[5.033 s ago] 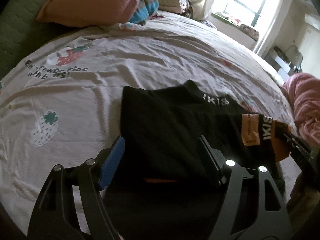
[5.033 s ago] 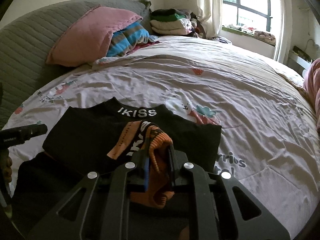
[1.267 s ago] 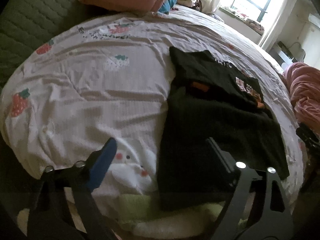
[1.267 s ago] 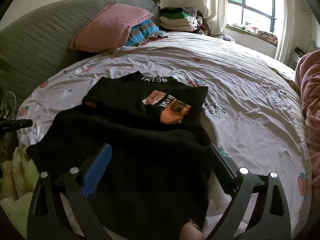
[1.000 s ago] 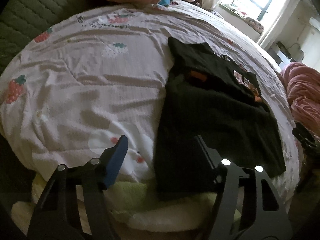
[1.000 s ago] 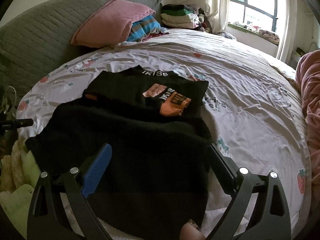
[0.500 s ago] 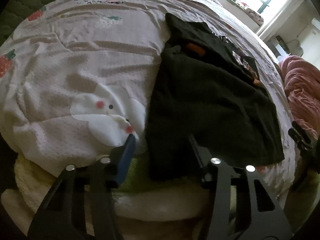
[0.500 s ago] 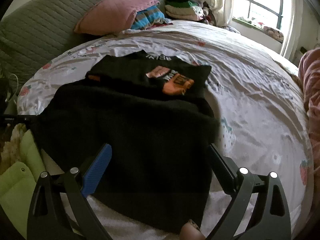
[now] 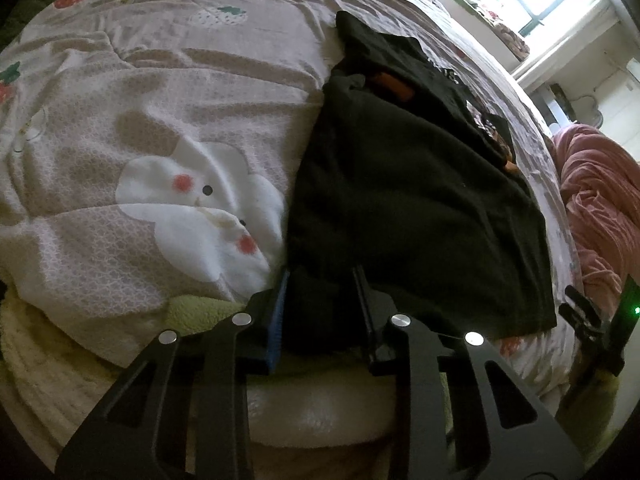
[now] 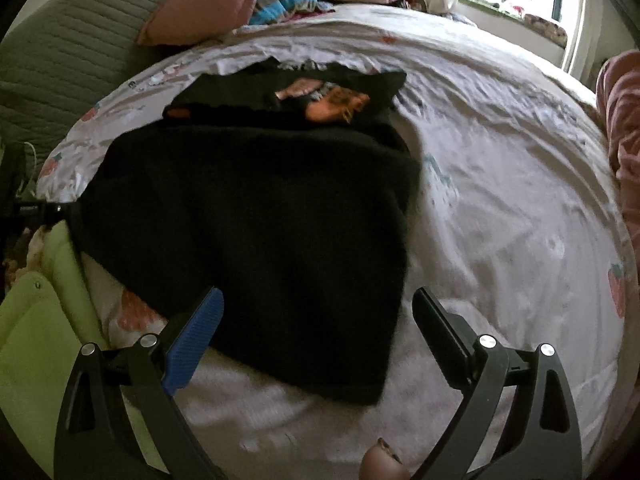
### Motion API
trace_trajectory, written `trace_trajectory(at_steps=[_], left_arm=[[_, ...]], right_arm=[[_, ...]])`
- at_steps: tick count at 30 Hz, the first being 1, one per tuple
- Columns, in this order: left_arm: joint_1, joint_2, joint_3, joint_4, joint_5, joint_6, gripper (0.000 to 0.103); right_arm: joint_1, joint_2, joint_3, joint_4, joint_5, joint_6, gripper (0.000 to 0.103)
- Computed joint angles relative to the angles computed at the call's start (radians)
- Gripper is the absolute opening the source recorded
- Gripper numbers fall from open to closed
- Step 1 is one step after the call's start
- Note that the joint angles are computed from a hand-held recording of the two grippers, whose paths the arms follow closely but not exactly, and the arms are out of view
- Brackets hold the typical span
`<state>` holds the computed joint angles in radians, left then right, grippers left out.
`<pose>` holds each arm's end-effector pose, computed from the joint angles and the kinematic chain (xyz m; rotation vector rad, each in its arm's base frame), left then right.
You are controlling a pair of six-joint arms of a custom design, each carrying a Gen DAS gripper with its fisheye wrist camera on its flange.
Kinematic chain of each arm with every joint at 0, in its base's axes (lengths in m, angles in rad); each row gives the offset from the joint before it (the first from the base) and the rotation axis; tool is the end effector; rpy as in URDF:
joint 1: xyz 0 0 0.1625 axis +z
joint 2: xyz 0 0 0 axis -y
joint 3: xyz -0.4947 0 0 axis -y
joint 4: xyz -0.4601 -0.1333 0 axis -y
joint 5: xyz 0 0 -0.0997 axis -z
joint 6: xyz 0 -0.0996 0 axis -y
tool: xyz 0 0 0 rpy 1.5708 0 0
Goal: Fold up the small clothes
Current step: 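Grasp the shirt hem with both grippers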
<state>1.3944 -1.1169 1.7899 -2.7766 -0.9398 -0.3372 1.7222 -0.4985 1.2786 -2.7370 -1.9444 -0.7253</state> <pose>0.0656 -0.7262 0.3017 -0.4276 2.5022 -0.8770 0.2299 -0.8640 0.0271 1.0383 -2.4462 0.3559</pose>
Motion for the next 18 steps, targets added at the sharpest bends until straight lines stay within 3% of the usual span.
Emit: trace_trajectory(at_steps=[3, 5, 12, 15, 17, 18], left_arm=[[0.002, -0.002, 0.003, -0.006, -0.009, -0.005, 0.022], [0.004, -0.004, 0.003, -0.003, -0.011, -0.005, 0.022], [0.003, -0.003, 0.001, 0.007, -0.008, -0.014, 0.023], [0.001, -0.001, 0.001, 0.010, 0.000, -0.015, 0.023], [-0.001, -0.001, 0.002, 0.006, 0.008, -0.012, 0.021], [-0.004, -0.001, 0.005, -0.002, 0.014, -0.010, 0.016]], right_arm=[[-0.016, -0.016, -0.001, 0.080, 0.013, 0.059, 0.092], [-0.024, -0.021, -0.004, 0.112, 0.027, 0.089, 0.076], [-0.039, -0.006, -0.032, 0.189, 0.009, 0.150, 0.052], [-0.042, -0.006, -0.035, 0.190, 0.010, 0.151, 0.034], [-0.044, -0.018, -0.023, 0.179, 0.044, 0.132, 0.016], [-0.043, -0.023, -0.018, 0.172, 0.058, 0.122, 0.014]])
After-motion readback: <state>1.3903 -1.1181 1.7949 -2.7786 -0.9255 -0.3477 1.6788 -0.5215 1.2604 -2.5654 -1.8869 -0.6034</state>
